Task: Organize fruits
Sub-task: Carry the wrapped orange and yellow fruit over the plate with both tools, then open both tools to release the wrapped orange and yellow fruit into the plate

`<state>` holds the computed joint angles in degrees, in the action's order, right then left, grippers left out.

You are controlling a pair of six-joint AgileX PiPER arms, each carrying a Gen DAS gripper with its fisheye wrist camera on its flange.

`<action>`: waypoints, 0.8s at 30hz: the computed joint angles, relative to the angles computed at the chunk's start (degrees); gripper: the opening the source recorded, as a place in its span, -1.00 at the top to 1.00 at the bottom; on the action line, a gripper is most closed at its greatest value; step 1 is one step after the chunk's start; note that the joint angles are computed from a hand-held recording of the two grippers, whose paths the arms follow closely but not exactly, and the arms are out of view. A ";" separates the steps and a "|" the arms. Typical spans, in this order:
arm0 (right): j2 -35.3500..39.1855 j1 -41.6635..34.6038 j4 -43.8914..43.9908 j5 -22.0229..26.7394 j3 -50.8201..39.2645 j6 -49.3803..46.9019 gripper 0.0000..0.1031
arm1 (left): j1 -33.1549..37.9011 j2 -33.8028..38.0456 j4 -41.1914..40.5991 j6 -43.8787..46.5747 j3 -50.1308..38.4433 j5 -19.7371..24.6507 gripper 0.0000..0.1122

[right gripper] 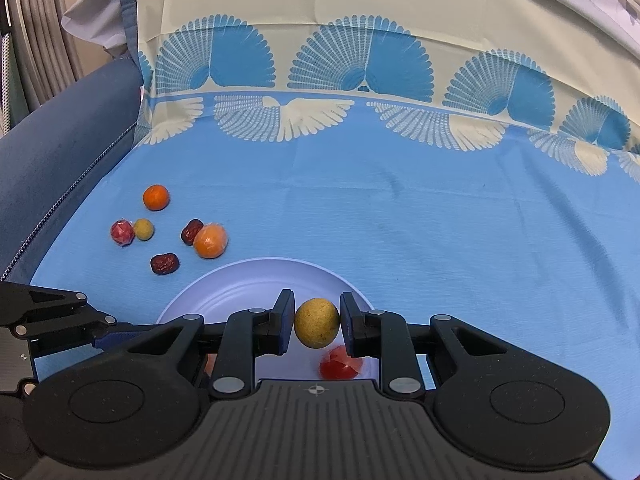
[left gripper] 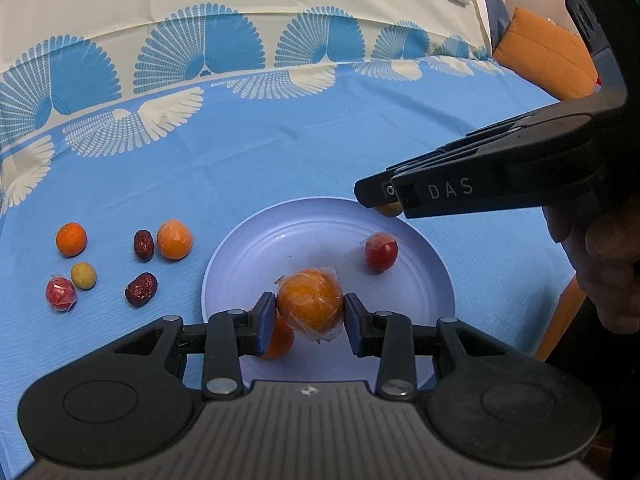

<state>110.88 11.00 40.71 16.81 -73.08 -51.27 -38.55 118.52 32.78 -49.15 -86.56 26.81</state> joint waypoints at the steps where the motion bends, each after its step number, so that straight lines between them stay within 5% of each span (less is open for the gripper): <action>1: 0.07 -0.01 -0.20 0.18 -0.11 0.15 0.50 | 0.00 0.00 0.00 0.00 0.00 0.00 0.28; 24: 0.84 0.37 -4.46 0.84 -1.09 3.93 0.50 | 0.07 0.15 0.12 -1.01 -0.38 0.20 0.27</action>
